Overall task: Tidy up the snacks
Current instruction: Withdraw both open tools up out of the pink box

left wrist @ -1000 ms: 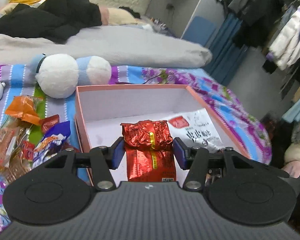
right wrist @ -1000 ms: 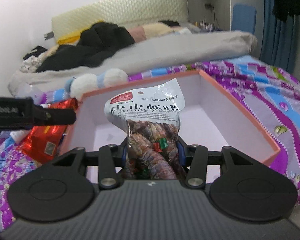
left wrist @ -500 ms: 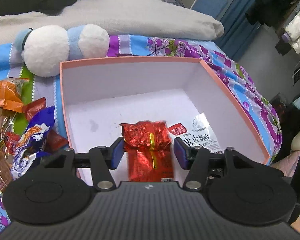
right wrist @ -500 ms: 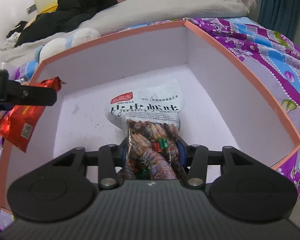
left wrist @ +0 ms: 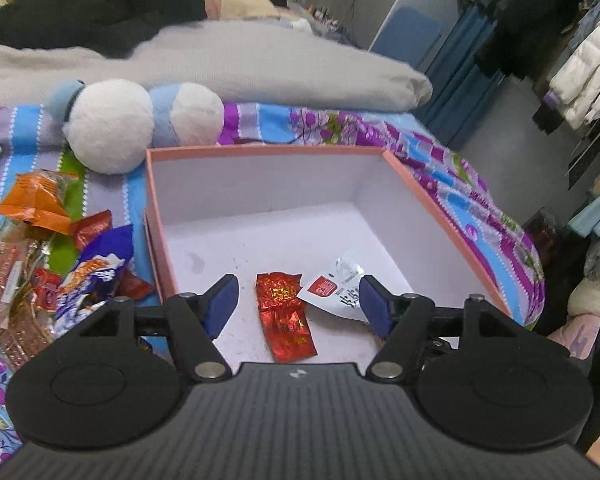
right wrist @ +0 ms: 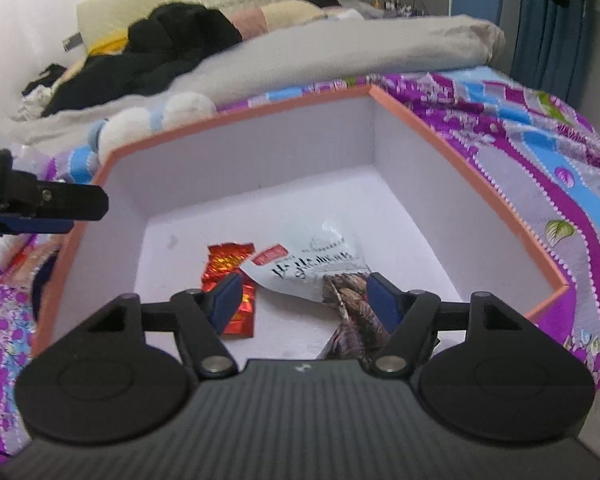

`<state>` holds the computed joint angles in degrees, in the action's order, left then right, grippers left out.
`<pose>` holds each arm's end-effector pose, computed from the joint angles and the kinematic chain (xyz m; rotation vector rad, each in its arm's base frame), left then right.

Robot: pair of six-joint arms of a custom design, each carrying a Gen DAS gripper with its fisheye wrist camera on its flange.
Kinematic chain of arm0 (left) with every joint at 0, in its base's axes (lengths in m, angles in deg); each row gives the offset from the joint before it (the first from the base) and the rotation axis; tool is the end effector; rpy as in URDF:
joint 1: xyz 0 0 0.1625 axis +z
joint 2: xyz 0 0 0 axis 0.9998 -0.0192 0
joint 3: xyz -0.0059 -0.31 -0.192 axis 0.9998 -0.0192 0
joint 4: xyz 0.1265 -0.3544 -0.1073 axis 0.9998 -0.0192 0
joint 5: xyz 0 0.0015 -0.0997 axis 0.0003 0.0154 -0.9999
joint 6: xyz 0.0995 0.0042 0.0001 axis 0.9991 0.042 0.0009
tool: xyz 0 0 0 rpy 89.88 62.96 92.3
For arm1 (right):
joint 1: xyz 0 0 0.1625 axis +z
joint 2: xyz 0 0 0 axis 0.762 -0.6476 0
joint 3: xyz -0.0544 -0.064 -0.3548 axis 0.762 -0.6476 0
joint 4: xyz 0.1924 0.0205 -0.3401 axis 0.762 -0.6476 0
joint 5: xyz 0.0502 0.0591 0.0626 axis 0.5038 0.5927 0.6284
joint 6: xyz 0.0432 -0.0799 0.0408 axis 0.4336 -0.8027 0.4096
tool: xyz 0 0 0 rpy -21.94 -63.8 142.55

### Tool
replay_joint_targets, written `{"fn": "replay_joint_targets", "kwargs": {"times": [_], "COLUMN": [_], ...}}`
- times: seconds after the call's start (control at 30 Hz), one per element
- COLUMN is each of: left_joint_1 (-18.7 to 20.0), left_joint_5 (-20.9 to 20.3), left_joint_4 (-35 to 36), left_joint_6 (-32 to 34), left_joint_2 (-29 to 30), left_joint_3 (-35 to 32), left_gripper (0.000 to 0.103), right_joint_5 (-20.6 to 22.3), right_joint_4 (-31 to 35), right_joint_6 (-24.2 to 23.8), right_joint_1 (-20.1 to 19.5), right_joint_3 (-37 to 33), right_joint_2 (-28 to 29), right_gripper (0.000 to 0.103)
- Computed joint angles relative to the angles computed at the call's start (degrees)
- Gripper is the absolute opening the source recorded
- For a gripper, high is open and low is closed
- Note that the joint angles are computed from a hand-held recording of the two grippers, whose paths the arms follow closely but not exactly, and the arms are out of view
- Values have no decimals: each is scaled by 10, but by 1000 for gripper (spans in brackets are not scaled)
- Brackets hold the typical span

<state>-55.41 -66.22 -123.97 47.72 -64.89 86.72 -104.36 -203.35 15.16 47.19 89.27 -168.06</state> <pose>-0.4981 -0.5307 0.0592 0.9608 2.7613 -0.5417 0.1091 -0.3939 0.3813 -0.0825 -2.0680 1.1434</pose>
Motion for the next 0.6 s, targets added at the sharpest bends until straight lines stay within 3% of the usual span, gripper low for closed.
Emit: {"fn": "replay_joint_targets", "kwargs": {"times": [0.6], "left_joint_1": [-47], "left_joint_5": [66], "left_joint_4": [-137], "left_joint_6": [40], "left_joint_2": [-177], "left_joint_3": [229], "left_gripper": [72], "right_joint_5": [-26], "right_joint_4": [-164], "right_joint_6": [-26], "right_joint_1": [119], "right_joint_3": [66], "right_joint_2": [12], "right_gripper": [71]}}
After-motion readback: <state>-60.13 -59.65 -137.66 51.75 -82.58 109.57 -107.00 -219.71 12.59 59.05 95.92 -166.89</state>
